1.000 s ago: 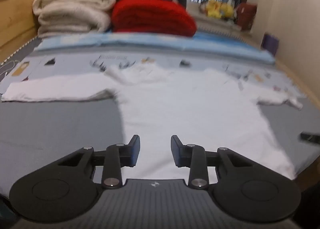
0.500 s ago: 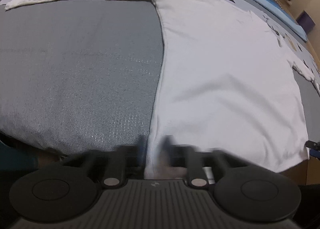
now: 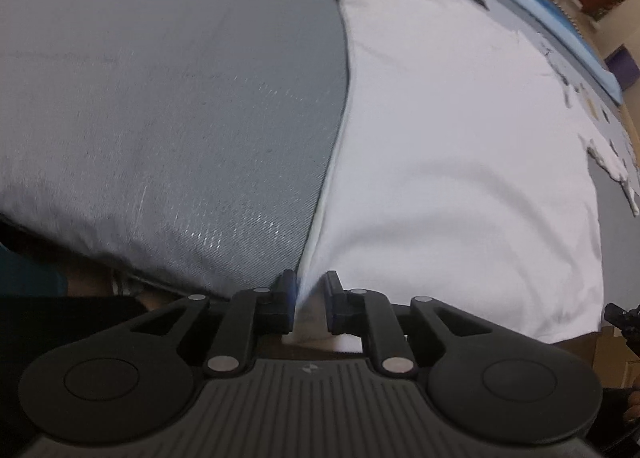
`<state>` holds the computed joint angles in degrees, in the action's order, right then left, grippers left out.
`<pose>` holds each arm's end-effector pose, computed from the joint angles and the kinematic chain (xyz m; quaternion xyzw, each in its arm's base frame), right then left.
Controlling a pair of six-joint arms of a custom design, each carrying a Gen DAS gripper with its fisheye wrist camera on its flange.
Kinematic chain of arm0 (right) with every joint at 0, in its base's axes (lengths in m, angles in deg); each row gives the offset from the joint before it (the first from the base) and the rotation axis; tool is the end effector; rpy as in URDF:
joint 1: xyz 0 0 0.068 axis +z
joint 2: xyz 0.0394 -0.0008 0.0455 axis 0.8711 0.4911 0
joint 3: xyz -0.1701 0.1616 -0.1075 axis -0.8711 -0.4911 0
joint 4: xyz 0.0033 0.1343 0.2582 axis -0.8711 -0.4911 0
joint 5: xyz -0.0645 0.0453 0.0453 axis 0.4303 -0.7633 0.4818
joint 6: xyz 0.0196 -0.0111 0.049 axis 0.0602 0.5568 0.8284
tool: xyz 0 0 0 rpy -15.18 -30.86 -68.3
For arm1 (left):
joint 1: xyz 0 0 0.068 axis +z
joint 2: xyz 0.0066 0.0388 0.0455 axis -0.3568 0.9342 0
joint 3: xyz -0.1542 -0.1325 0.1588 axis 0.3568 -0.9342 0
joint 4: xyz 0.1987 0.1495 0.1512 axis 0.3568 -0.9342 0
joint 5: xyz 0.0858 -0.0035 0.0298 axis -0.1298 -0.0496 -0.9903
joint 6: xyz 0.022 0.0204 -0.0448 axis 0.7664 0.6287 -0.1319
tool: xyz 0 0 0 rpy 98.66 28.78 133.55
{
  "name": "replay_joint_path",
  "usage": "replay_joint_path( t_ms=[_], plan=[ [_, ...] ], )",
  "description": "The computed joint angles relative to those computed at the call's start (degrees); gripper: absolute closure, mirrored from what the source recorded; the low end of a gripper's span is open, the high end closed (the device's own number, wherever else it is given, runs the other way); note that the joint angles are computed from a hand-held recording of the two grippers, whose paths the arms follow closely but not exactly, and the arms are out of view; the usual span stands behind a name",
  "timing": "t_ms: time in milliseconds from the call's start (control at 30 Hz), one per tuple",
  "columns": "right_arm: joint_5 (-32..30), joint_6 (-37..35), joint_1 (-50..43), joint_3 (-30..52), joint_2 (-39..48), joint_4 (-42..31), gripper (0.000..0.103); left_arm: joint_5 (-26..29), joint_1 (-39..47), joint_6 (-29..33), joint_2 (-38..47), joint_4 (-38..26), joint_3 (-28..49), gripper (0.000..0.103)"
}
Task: Fold small clothes
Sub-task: 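Close both grippers on the shirt's side edge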
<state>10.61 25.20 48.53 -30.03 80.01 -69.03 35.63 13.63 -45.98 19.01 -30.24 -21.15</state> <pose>0.2079 -0.0391 0.2409 0.2334 0.9354 0.0845 0.2517 0.1647 0.1005 0.1816 -0.1735 0.9682 -0.0977 0.1516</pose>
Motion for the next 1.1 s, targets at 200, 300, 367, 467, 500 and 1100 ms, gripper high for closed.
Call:
replay_joint_path(
  t_ms=[200,300,367,467,500,1100],
  plan=[
    [4.3,-0.9,3.4,-1.2,3.4,1.8,0.05,-2.5,-4.3,-4.1,3.9,0.3,2.5,0.085],
    [2.2,-0.5,1.8,-0.6,5.8,0.3,0.062,-2.3,-5.9,-4.6,2.6,-1.1,3.6,0.101],
    [-0.5,-1.4,1.1,-0.7,4.9,0.1,0.095,0.2,-5.7,-5.4,0.7,-1.6,5.2,0.101],
    [-4.1,-0.7,-1.2,-0.6,-1.6,-0.2,0.098,5.5,-1.7,-3.6,-4.2,-3.5,8.1,0.102],
    [-5.7,-0.6,-2.3,-0.4,-5.1,0.0,0.098,4.8,-1.3,-3.3,-5.4,-3.3,7.9,0.103],
    [9.8,0.2,5.5,-0.9,2.0,1.0,0.056,-6.6,-15.9,-10.6,8.5,1.7,8.6,0.096]
  ],
)
